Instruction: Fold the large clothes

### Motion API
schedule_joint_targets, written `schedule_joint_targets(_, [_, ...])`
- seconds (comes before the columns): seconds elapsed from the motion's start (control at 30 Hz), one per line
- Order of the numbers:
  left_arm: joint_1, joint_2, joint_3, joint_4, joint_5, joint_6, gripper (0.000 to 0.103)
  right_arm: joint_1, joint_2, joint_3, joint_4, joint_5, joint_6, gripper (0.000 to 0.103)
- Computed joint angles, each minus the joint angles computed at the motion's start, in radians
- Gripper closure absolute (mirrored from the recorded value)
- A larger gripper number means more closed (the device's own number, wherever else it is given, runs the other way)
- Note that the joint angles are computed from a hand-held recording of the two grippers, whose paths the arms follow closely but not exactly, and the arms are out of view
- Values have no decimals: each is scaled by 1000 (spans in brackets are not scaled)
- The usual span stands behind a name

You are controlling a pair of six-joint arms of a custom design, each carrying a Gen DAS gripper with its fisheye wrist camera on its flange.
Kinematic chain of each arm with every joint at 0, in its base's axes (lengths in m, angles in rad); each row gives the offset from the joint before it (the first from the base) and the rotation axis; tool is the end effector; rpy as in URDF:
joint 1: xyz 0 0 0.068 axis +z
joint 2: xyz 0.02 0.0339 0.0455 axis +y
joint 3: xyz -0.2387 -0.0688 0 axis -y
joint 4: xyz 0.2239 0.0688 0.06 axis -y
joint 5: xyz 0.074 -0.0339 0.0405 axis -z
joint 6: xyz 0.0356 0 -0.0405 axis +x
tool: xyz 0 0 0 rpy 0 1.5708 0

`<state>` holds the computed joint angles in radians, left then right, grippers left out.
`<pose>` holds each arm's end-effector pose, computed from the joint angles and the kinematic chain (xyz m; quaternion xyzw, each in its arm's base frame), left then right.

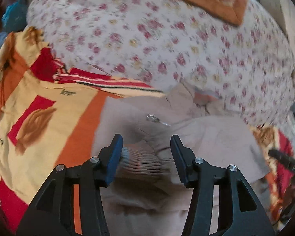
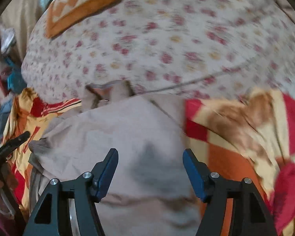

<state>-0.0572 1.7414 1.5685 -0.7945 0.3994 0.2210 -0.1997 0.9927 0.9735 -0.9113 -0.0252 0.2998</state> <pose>0.3506 -0.0339 0.2814 0.1881 0.9186 -0.1650 0.3058 0.1766 -0.0348 0.2812 0.2307 0.9206 0.0277 0.3137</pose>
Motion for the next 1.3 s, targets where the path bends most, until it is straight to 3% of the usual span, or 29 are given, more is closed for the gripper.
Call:
schedule_joint_targets(0.17, [-94, 67, -64, 115, -230, -25, 53, 51, 220, -39, 184, 33, 59, 48])
schedule_joint_targets(0.23, [-82, 105, -54, 120, -235, -32, 49, 31, 327, -63, 255, 60, 68, 49])
schedule_joint_targets(0.33, [-65, 102, -84, 157, -222, -37, 39, -10, 336, -115, 331, 19, 67, 50])
schedule_joint_targets(0.43, [-65, 108, -77, 140, -233, -23, 38, 7, 286, -84, 241, 44, 54, 50])
schedule_joint_targets(0.57, [-74, 80, -107, 149, -249, -29, 39, 25, 111, -76, 86, 25, 46, 50])
schedule_joint_targets(0.67, [-83, 54, -145, 170, -264, -22, 38, 102, -17, -93, -20, 81, 45, 50])
schedule_joint_targets(0.9, [-91, 25, -198, 208, -287, -14, 38, 213, -86, -200, -63, 190, 99, 50])
schedule_joint_targets(1.2, [-66, -40, -216, 136, -261, 6, 39, 224, -216, -133, -255, 192, 155, 48])
schedule_joint_targets(1.3, [-49, -90, -241, 105, -236, 35, 39, 175, -275, -138, -304, 126, 148, 48])
